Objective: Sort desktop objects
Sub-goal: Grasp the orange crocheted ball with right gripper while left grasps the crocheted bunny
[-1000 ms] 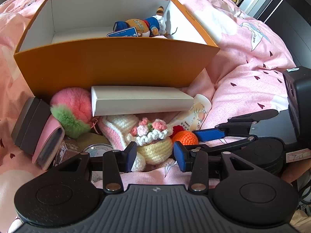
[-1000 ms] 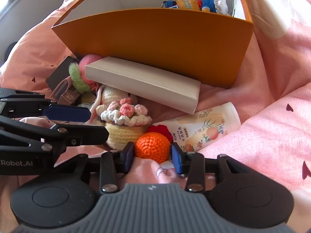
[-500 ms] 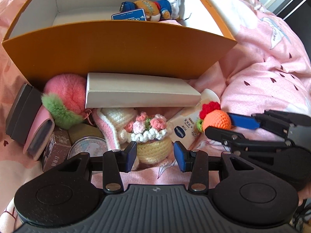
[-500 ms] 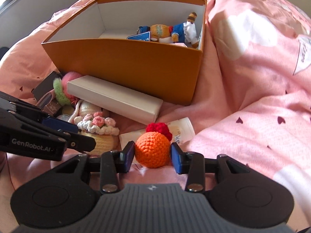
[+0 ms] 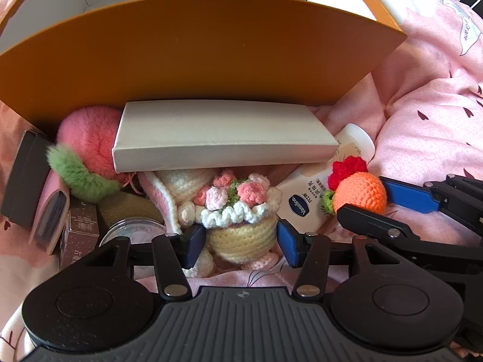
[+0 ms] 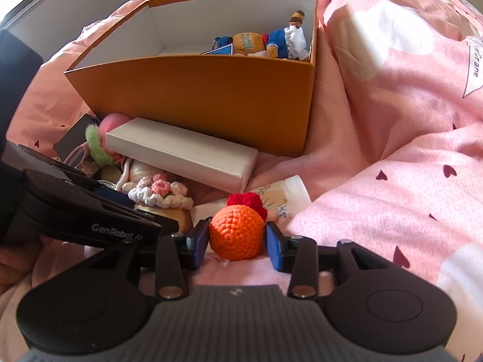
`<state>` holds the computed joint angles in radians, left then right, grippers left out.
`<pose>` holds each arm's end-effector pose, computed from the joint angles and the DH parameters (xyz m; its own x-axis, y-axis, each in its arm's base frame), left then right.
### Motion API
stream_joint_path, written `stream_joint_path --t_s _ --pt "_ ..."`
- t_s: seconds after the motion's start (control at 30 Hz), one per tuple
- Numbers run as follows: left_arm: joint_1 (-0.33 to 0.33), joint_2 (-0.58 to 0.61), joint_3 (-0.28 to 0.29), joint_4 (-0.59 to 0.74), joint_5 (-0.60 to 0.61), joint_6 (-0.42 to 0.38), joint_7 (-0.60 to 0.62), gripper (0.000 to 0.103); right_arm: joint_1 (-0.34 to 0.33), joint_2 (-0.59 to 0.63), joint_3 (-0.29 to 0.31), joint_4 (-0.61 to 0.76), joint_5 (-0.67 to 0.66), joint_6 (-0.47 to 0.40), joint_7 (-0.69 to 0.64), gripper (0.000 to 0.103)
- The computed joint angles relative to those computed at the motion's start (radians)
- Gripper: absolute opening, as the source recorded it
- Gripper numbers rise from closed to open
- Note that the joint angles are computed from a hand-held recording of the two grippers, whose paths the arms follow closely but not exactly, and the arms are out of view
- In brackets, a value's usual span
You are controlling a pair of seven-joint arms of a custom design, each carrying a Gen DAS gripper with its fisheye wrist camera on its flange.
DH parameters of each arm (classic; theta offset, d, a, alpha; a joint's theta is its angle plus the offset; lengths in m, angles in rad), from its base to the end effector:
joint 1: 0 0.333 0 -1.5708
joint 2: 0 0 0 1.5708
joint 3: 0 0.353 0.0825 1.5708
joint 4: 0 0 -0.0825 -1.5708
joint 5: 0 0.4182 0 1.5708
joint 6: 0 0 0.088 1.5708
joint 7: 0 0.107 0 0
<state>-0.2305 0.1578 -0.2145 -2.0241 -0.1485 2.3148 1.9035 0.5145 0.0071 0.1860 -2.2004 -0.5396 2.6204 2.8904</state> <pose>0.5674 -0.2693 0.4043 -0.6319 -0.7679 0.1047 -0.7722 0.6123 -0.1700 0.4450 0.3905 0.4379 -0.1505 -0.9700 -0.1910 -0.8510 0.2254 -0.4744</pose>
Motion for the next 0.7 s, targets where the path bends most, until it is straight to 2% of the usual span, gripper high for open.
stream_joint_path --t_s 0.1,0.3,0.53,0.7 --pt "-0.009 0.012 0.004 -0.009 0.031 0.025 -0.041 0.062 0.002 0.004 0.001 0.006 -0.004 -0.006 0.0 0.043" --pt "0.026 -0.003 0.002 -0.01 -0.078 0.011 0.013 0.054 0.003 0.004 -0.001 0.007 -0.015 -0.004 0.013 0.043" --pt "0.077 -0.035 0.014 0.004 -0.214 -0.09 0.132 0.05 0.0 -0.009 0.0 -0.004 -0.019 0.003 0.013 0.043" --pt "0.091 -0.074 0.023 -0.013 -0.256 -0.119 0.205 0.049 -0.006 -0.028 0.0 -0.017 -0.01 0.041 0.014 0.043"
